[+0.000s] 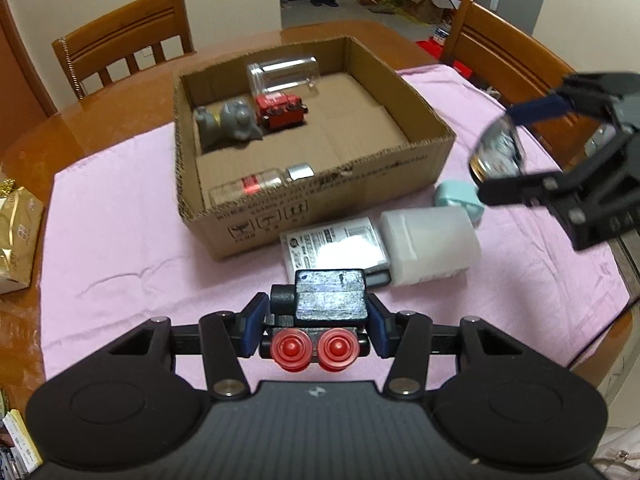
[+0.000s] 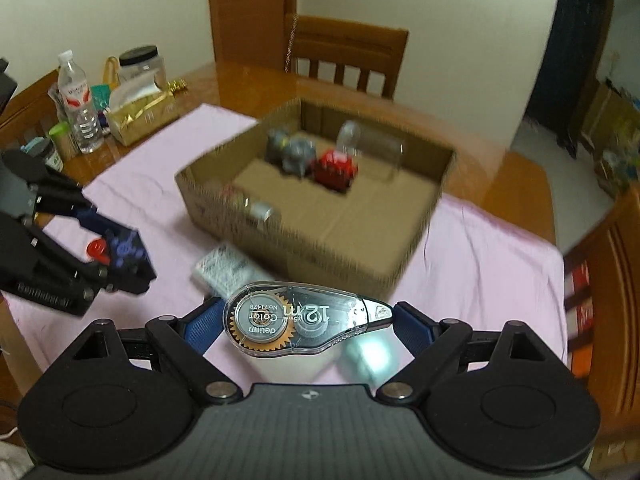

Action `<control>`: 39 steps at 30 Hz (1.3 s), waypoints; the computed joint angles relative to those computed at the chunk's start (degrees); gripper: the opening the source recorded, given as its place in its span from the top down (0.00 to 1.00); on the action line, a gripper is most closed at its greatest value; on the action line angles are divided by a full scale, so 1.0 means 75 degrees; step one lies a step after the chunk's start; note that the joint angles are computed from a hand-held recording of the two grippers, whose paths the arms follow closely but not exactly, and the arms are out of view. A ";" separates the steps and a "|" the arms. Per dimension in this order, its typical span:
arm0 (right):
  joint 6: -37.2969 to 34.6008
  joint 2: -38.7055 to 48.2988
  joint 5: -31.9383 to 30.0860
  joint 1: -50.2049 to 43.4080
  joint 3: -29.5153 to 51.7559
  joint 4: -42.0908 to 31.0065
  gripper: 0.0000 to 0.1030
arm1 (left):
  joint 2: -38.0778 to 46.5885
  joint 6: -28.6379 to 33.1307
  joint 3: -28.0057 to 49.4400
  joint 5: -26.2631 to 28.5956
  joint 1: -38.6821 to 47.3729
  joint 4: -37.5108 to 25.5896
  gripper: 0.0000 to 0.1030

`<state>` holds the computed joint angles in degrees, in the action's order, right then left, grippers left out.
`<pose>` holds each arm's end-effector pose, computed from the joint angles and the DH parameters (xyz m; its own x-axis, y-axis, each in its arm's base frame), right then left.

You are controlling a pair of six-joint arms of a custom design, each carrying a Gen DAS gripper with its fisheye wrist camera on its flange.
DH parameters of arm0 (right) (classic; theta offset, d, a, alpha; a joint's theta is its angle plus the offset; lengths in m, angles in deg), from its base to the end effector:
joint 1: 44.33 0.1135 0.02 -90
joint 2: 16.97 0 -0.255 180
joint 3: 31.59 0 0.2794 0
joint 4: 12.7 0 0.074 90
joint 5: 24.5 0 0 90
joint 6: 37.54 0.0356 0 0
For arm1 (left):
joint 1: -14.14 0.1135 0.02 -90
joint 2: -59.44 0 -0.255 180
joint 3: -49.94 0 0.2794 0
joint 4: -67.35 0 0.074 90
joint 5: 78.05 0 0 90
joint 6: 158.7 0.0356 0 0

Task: Organize rigid objects
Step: 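Release the blue train into the box with the left tool while the right tool drops the tape in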

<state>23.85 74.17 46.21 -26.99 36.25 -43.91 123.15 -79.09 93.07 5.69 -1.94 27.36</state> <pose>0.3250 0.1138 0.1703 -0.4599 -0.6171 -0.6385 -0.7798 0.6246 -0.0419 0.2147 -0.0579 0.1486 -0.8635 0.0623 -0.5004 0.0692 0.9976 0.0048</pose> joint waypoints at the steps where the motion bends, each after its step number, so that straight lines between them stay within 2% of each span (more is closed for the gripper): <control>1: -0.0051 0.0133 -0.0051 0.0006 0.0158 0.0037 0.10 | -0.0052 -0.0027 0.0022 -0.0042 0.0001 -0.0048 0.51; 10: -0.0332 0.1892 -0.0204 0.0163 0.2032 0.0150 0.10 | 0.0333 -0.0189 0.0816 -0.0524 0.0261 -0.0115 0.51; 14: -0.0485 0.2755 -0.0207 0.0191 0.2837 0.0048 0.10 | 0.0803 -0.0256 0.1232 -0.0697 0.0410 0.0044 0.51; 22: -0.0410 0.3814 -0.0171 0.0197 0.3716 -0.0096 0.10 | 0.2093 -0.0343 0.2153 -0.0746 0.0630 0.0467 0.51; 23: -0.0388 0.3882 -0.0220 0.0182 0.3784 -0.0114 0.06 | 0.2256 -0.0325 0.2267 -0.0728 0.0638 0.0512 0.51; 25: -0.0321 0.3956 -0.0402 0.0127 0.3883 -0.0157 0.00 | 0.2610 -0.0299 0.2519 -0.0724 0.0639 0.0589 0.51; 32: -0.0113 0.3631 -0.0548 -0.0044 0.3785 -0.0252 0.00 | 0.3658 -0.0148 0.3371 -0.0648 0.0626 0.0812 0.51; 39: 0.0303 0.2603 -0.0559 -0.0511 0.2732 0.0030 0.00 | 0.4745 0.0082 0.4393 -0.0465 0.0524 0.0946 0.51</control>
